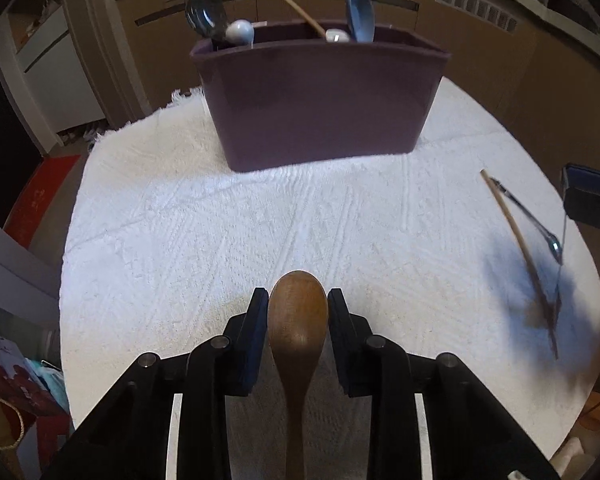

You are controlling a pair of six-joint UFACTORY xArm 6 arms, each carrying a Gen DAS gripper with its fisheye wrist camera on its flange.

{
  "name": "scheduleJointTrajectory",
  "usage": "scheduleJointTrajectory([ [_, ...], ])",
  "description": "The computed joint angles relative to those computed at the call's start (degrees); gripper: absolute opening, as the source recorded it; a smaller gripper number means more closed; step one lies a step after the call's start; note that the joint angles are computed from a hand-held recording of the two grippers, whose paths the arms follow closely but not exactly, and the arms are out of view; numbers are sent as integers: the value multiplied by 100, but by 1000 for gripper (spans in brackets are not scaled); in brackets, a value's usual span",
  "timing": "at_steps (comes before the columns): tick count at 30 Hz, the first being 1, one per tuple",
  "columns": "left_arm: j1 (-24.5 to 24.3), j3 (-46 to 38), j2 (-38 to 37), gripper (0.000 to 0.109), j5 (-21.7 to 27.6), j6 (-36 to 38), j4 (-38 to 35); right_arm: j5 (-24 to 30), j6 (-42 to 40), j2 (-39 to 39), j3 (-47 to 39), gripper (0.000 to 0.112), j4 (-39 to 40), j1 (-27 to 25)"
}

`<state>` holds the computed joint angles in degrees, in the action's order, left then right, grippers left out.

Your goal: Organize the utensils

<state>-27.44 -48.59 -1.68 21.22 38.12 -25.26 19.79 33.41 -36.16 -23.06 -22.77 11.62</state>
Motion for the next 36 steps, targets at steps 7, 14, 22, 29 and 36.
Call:
scheduleJointTrajectory([
  [7, -79, 122, -1276, 27, -2, 1396, -1797, 249, 231, -742, -191, 24, -255, 79],
  [14, -172, -491, -1474, 27, -275, 1912, -2571, 491, 777, -737, -968, 23, -1305, 209],
  [22, -304, -1527, -917, 27, -710, 2254, -3095, 643, 553, -232, -1975, 1, -1499, 196],
  [29, -202, -1847, -547, 27, -434, 2302, -3352, 488, -408, 78, -2183, 1, -640, -57],
  [36, 121, -1190, -461, 27, 465, 1603, -2523, 619, -1781, 466, -1332, 8, 701, -371],
])
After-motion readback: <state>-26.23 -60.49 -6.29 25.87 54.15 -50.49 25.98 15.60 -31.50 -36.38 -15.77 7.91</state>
